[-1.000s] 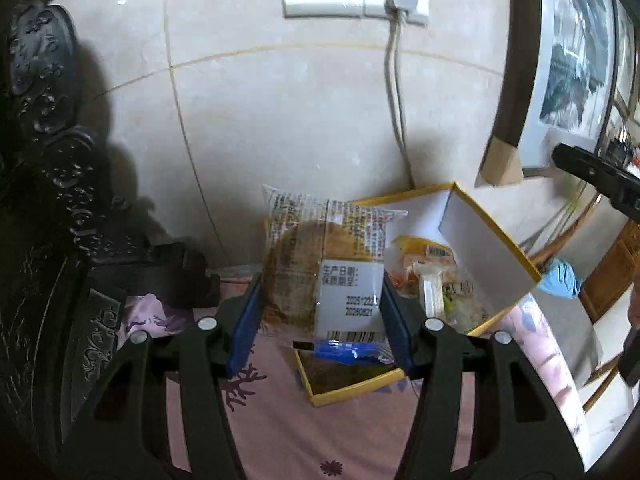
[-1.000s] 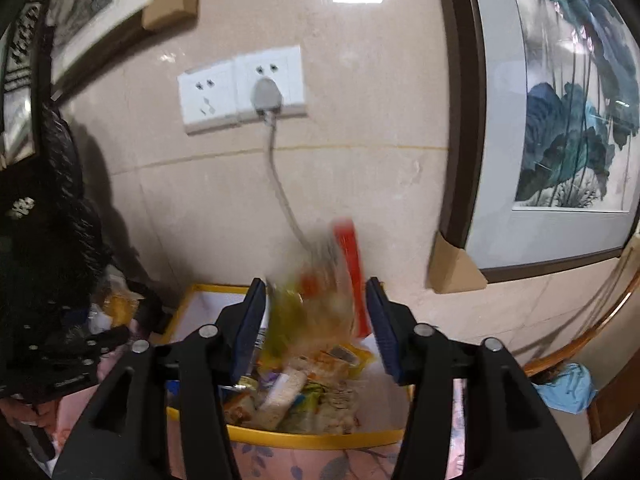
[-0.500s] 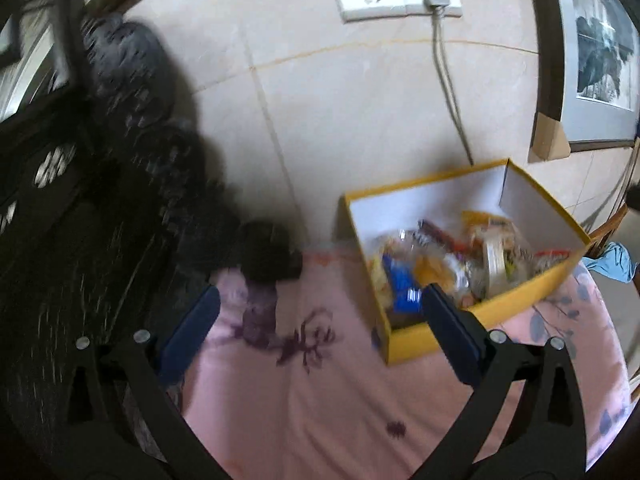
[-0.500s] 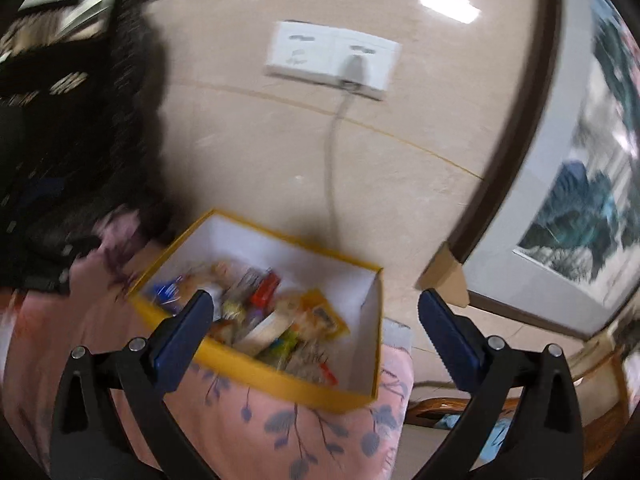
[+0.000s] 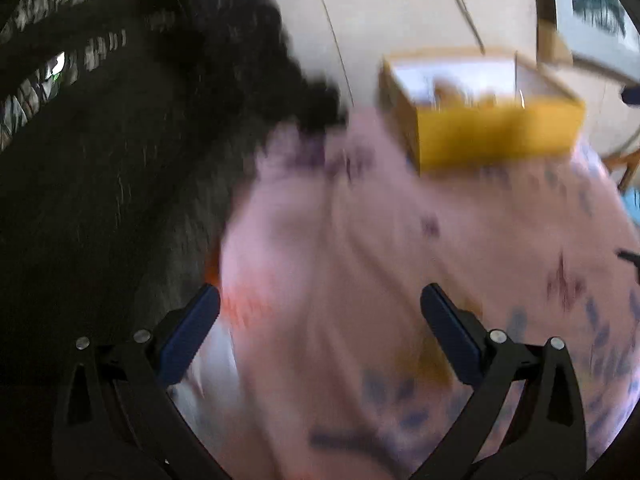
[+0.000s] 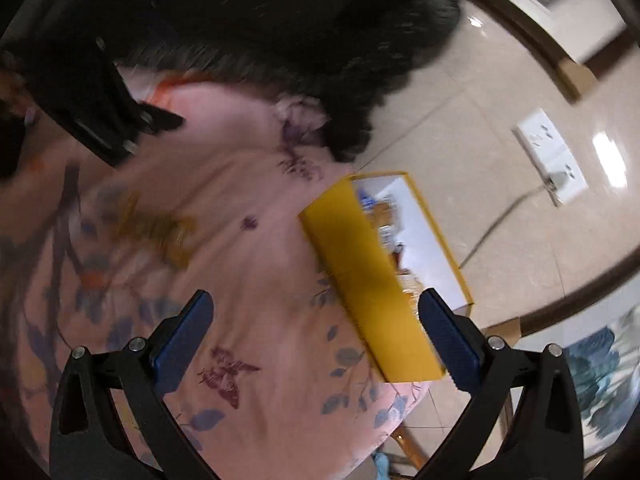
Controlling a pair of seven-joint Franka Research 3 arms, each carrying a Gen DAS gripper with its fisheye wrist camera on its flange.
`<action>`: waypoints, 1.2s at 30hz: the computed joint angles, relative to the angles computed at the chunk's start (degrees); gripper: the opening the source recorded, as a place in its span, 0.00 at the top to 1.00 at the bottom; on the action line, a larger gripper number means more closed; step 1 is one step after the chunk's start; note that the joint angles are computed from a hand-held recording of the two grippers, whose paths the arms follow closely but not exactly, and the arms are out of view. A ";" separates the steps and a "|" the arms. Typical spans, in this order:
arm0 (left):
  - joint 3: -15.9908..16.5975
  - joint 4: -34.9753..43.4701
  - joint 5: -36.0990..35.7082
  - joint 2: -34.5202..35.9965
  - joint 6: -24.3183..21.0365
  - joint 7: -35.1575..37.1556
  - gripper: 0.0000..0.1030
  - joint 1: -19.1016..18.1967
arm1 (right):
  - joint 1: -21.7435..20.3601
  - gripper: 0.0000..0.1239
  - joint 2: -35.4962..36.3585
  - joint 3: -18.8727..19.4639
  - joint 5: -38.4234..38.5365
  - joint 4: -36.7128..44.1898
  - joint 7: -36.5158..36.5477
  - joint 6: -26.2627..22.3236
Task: Organize snacks
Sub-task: 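Move both open tools to the brown peanut bag on the table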
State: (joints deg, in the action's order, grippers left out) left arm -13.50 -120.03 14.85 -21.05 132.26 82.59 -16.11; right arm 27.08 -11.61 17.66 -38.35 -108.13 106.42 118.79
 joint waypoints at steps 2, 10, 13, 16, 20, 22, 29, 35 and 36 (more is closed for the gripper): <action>-0.75 -2.37 -0.08 -1.83 -4.50 -0.13 0.02 -0.47 | 0.53 0.18 -0.59 0.04 0.69 -3.85 0.94 2.84; -6.69 -12.10 9.05 -10.13 -14.82 -1.21 0.02 -6.31 | 8.23 0.18 -10.27 -8.30 32.02 -21.55 -33.80 16.19; -3.75 -16.88 6.47 -14.39 -6.71 6.55 0.02 -11.44 | 8.47 0.18 -13.33 -8.91 33.06 -24.57 -45.52 14.87; -5.32 -19.50 12.76 -14.90 -2.63 14.32 0.02 -11.65 | 8.01 0.18 -12.38 -9.46 31.57 -23.19 -59.17 11.38; -4.64 -20.71 19.05 -11.54 4.27 21.38 0.02 -9.30 | 4.31 0.18 -10.12 -8.67 21.92 -23.63 -76.87 18.25; -1.48 -18.80 15.03 -7.68 6.12 25.44 0.02 -9.20 | 4.71 0.18 -4.67 -10.96 30.55 -14.99 -81.40 10.14; 4.82 -9.51 -8.92 3.66 10.25 33.52 0.02 -9.71 | -3.40 0.18 22.03 -12.70 64.09 19.40 -76.95 -11.74; 10.52 -16.21 -34.05 4.16 24.79 55.33 0.02 -15.61 | -6.54 0.18 30.17 -9.30 65.30 25.02 -91.78 -17.86; 11.00 -16.73 -37.51 4.17 26.06 57.28 0.02 -16.32 | -6.98 0.18 31.00 -8.99 66.76 24.52 -92.57 -18.29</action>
